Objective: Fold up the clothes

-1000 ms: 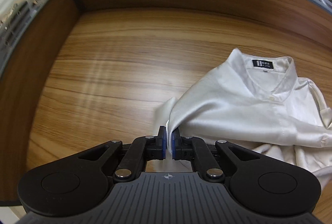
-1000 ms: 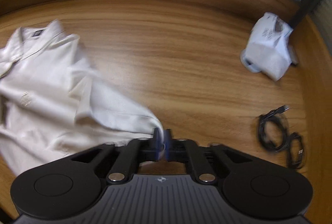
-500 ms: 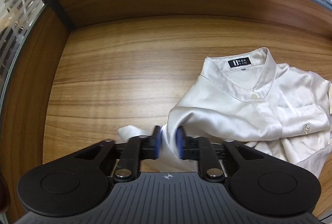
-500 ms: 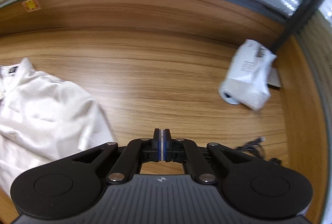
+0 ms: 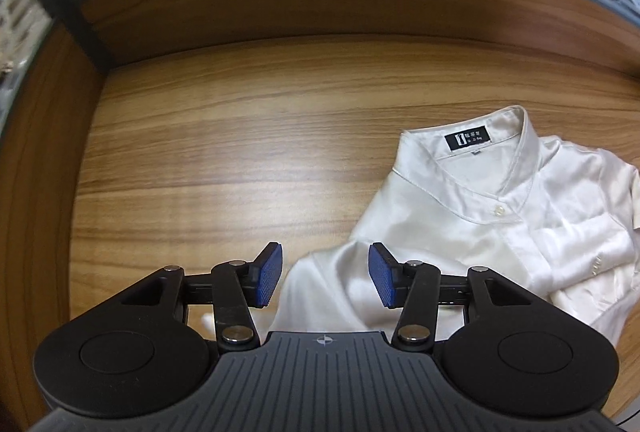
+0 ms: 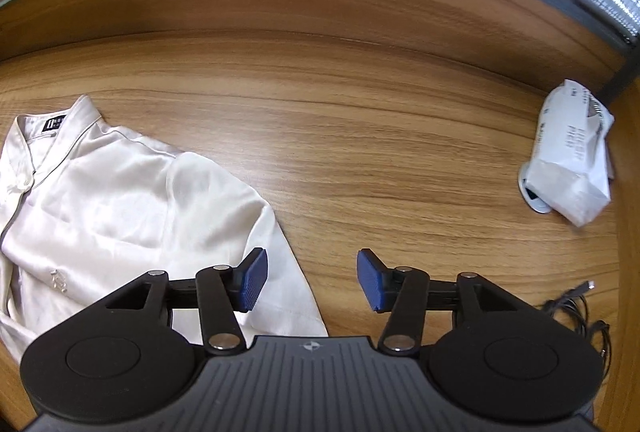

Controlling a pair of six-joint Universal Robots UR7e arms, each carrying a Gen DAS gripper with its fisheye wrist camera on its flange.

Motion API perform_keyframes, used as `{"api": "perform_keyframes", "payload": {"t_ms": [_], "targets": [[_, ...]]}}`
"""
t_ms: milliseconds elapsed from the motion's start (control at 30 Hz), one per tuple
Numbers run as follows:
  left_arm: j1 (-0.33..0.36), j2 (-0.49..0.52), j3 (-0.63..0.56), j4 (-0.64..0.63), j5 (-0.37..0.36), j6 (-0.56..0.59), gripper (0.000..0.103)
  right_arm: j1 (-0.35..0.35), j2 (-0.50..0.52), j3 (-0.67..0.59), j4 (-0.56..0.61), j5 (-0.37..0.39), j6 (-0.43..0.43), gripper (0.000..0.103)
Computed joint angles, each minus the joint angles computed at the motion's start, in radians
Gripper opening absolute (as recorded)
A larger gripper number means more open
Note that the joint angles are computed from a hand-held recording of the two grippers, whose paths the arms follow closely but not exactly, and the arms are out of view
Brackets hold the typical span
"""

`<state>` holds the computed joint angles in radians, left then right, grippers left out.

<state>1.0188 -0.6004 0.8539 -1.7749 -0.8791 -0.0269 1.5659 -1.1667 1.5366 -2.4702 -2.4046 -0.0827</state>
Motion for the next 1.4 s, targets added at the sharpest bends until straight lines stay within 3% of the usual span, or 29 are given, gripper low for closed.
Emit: {"api": "perform_keyframes", "payload": {"t_ms": [533, 733, 833, 933, 1000, 1033, 1200, 1400], "targets": [[0.054, 0.21, -0.282, 0.208, -0.079, 0.079, 0.034, -0.036, 0.117, -0.155, 0.128, 0.051, -0.063, 0.062], [0.055, 0.203, -0.249, 0.193, -0.077, 0.107, 0.02, -0.038, 0.136, -0.177, 0.158, 0.054, -0.068, 0.06], [0.052, 0.185, -0.205, 0.158, -0.074, 0.145, 0.014, -0.037, 0.14, -0.185, 0.175, 0.059, -0.06, 0.053], [0.05, 0.176, -0.184, 0.149, -0.069, 0.161, 0.003, -0.034, 0.142, -0.191, 0.195, 0.066, -0.053, 0.035], [0.045, 0.159, -0.141, 0.111, -0.045, 0.186, 0.002, -0.032, 0.144, -0.195, 0.213, 0.072, -0.037, 0.008], [0.042, 0.153, -0.126, 0.093, -0.037, 0.194, 0.002, -0.028, 0.147, -0.198, 0.214, 0.064, -0.039, 0.004], [0.031, 0.148, -0.092, -0.012, 0.013, 0.233, 0.002, -0.005, 0.161, -0.196, 0.149, -0.004, -0.088, 0.001], [0.029, 0.238, -0.228, -0.068, 0.031, 0.291, 0.002, -0.005, 0.189, -0.237, 0.074, -0.071, -0.157, 0.0]]}}
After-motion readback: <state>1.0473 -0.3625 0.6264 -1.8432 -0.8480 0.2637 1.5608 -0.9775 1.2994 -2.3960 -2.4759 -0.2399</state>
